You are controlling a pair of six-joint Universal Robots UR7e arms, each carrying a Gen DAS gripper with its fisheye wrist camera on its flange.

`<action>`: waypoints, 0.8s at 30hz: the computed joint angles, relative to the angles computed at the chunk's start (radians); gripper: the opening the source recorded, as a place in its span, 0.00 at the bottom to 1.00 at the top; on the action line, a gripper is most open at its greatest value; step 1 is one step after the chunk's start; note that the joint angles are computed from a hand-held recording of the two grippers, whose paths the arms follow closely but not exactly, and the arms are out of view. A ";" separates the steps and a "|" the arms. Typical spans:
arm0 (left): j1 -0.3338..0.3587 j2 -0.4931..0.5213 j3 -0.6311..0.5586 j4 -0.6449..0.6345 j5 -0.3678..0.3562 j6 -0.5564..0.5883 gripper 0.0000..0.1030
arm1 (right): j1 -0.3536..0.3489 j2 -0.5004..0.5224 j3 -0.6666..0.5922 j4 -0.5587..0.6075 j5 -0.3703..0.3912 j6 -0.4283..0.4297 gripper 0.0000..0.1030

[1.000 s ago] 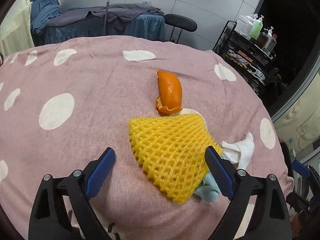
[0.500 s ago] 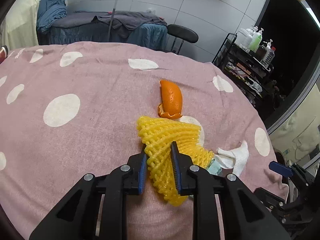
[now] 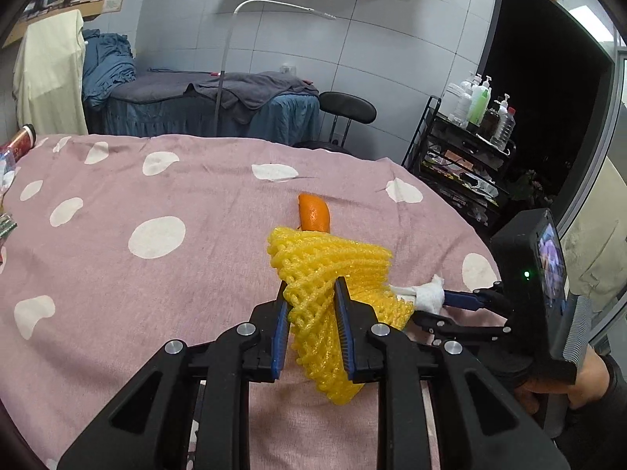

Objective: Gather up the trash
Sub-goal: 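Grasp the white tissue with the right tool while the left tool holds the net, then carry the white tissue to the black bin and release it with the right tool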

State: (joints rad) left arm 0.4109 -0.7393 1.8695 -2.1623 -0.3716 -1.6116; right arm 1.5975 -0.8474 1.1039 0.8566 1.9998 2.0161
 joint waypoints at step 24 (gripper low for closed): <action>-0.060 0.106 -0.081 -0.030 0.029 0.009 0.21 | -0.164 -0.196 0.013 0.169 -0.389 0.173 0.25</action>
State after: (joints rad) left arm 0.3513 -0.6332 1.7881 -2.1919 -0.3429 -1.6027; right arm 1.4333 -1.0435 1.1164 1.0255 1.6110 2.1887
